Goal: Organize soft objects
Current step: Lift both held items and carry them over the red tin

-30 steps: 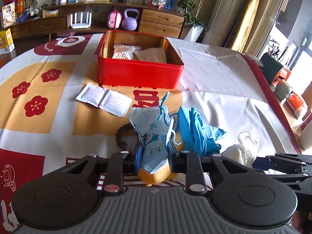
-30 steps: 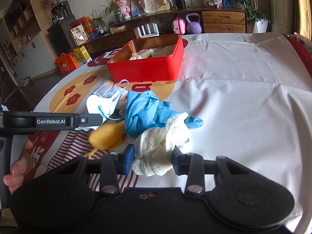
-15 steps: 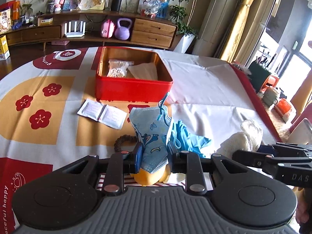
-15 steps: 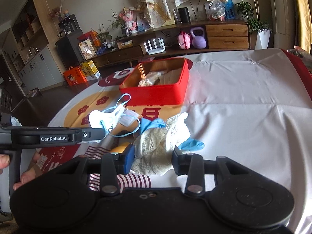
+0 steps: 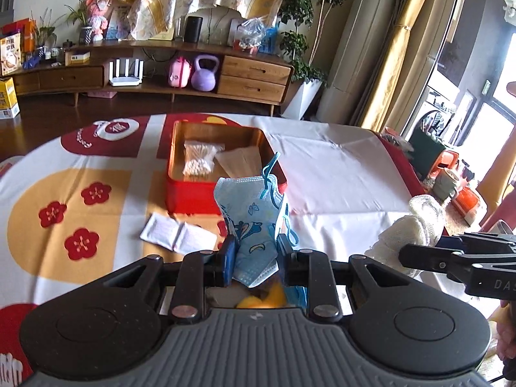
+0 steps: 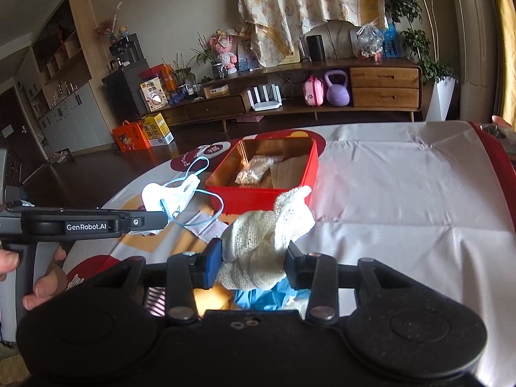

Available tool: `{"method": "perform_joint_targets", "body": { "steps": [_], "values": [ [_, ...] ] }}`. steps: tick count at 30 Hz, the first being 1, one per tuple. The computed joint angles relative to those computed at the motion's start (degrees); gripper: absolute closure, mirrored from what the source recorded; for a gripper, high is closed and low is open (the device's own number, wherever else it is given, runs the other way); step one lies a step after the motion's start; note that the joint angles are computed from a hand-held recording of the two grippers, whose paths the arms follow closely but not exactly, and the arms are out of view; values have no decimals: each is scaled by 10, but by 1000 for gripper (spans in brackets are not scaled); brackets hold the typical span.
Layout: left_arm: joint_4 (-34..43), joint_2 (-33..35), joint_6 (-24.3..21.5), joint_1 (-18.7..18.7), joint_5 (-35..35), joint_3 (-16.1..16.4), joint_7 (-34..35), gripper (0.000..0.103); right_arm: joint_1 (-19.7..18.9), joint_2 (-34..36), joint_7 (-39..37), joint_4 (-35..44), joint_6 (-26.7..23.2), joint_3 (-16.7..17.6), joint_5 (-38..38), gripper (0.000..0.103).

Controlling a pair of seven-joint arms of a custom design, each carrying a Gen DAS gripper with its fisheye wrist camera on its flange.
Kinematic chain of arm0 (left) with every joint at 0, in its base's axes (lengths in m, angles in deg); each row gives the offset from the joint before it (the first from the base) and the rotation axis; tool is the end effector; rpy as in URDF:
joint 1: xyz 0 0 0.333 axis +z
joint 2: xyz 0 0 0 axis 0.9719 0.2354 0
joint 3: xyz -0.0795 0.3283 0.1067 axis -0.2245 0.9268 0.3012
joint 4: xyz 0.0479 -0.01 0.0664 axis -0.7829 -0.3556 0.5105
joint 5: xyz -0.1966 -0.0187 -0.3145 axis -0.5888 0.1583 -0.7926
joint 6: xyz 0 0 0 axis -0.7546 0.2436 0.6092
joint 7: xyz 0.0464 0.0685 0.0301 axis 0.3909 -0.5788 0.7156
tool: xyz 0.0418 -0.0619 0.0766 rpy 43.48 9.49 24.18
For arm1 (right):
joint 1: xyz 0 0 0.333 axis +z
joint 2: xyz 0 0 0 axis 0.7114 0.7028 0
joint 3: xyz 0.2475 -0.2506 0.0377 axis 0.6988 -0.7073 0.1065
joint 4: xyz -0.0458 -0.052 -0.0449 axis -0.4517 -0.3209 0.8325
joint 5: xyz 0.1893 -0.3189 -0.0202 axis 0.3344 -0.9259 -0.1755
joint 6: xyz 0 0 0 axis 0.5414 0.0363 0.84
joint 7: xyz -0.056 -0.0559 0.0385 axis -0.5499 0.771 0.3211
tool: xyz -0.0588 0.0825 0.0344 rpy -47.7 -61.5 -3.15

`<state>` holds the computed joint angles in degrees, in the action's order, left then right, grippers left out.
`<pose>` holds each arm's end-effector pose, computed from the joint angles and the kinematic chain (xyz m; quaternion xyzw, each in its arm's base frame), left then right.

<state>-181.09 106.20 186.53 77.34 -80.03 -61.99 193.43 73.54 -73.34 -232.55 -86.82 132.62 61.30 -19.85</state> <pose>0.6814 -0.2489 0.4087 -0.3706 0.8233 -0.4267 0.0526 0.4908 0.3385 0.4351 -0.5023 0.7305 -0.2879 0.3622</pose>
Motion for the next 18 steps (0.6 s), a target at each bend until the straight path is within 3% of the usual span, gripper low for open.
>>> {"method": "perform_joint_targets", "body": {
  "steps": [18],
  "values": [
    [190, 89, -36, -72, 155, 43, -115, 77, -31, 37, -142, 84, 45, -38, 62, 62]
  ]
}}
